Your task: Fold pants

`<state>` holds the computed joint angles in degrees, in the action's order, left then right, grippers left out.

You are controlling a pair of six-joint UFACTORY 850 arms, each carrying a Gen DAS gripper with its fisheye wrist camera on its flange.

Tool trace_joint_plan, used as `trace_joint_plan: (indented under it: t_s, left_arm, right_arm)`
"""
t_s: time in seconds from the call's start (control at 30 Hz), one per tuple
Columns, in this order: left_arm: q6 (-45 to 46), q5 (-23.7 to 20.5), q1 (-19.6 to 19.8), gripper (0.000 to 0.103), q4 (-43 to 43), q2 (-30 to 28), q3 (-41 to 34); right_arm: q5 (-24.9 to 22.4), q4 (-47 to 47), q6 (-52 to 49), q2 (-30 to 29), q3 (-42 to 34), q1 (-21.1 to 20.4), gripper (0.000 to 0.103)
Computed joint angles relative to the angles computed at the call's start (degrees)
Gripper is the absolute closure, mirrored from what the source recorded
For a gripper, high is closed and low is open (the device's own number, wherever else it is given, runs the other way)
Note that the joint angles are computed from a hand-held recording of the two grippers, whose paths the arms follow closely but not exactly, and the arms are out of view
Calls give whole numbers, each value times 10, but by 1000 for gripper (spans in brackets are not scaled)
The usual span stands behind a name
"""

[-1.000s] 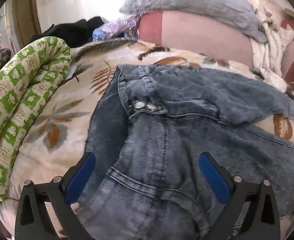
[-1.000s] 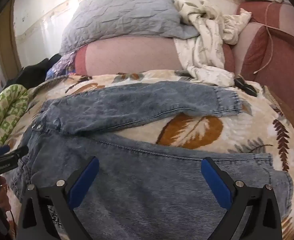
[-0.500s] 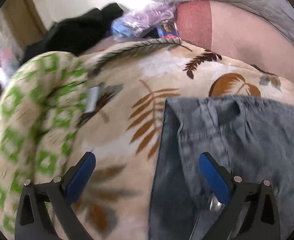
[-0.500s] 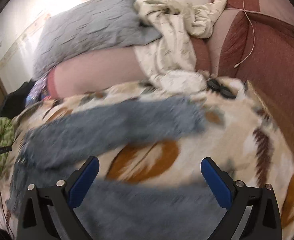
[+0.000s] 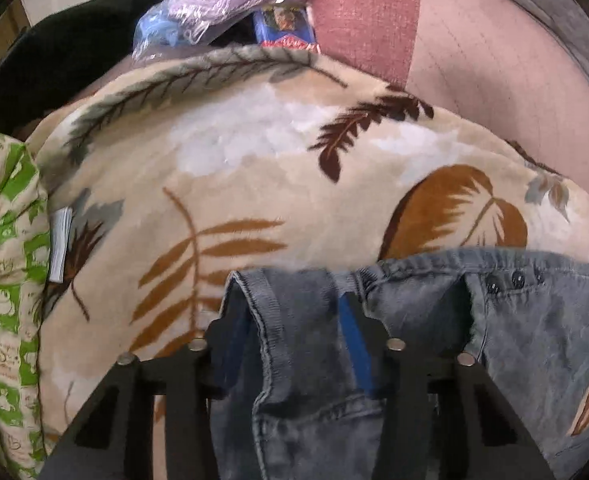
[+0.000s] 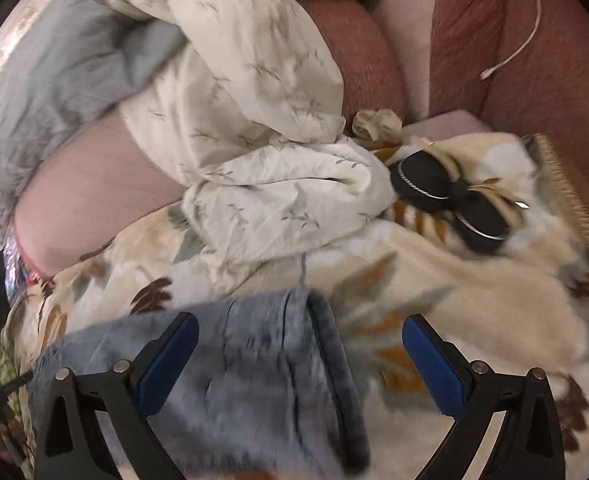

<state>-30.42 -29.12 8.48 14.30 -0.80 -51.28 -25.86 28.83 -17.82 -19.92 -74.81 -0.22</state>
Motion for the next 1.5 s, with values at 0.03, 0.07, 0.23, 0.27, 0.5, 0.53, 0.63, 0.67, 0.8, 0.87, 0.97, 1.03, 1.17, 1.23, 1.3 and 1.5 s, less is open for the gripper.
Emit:
trace_joint_plan:
  t_s: [0.03,0.07,0.23,0.27,0.5,0.53,0.63,0.67,0.8,0.87,0.97,1.03,1.17,1.23,1.3,1.5]
  left_arm:
    - [9,4,1,64,-6,-2,-2]
    - [21,11,3,72,-17,-2,-1]
    - [13,22,2,95,-10,3,0]
    - [-9,22,-2,97,12,4,2]
    - [-48,56,4,100,39,51,19]
    - [-42,60,6,100,31,67,27]
    - [28,70,24,100,-40,115,40]
    - [38,68,25,100,-50,130,43]
    - [105,67,33,100,-120,206,73]
    - [163,60,43,100,-179,252,94]
    - [205,55,37,100,-215,311,126]
    - [148,50,9,100,-146,330,137]
    - [131,47,-12,100,-130,337,137]
    - [150,51,-13,100,-150,340,136]
    - [154,53,-18,100,-145,344,135]
    - [144,48,-25,100,-124,352,135]
  right_arm:
    - [-11,20,-10,-12,-9,-3,4]
    - [-29,65,-40,-24,-18,-8,16]
    - [-59,53,-24,-54,-44,0,36]
    - [-51,63,-40,-50,-39,1,58]
    - [-7,193,-157,9,12,-1,80]
    - [0,214,-174,21,18,-2,80]
    - [26,268,-233,67,38,-1,80]
    - [32,283,-249,80,43,-1,80]
    - [34,390,-340,153,86,-24,80]
    - [33,435,-384,191,114,-40,84]
    - [-34,428,-370,233,147,-85,86]
    - [-47,372,-327,249,161,-98,86]
    - [-81,263,-237,246,173,-108,82]
    - [-90,233,-204,233,172,-101,75]
    - [-99,226,-176,209,164,-91,47]
    - [-102,323,-205,148,154,-57,32]
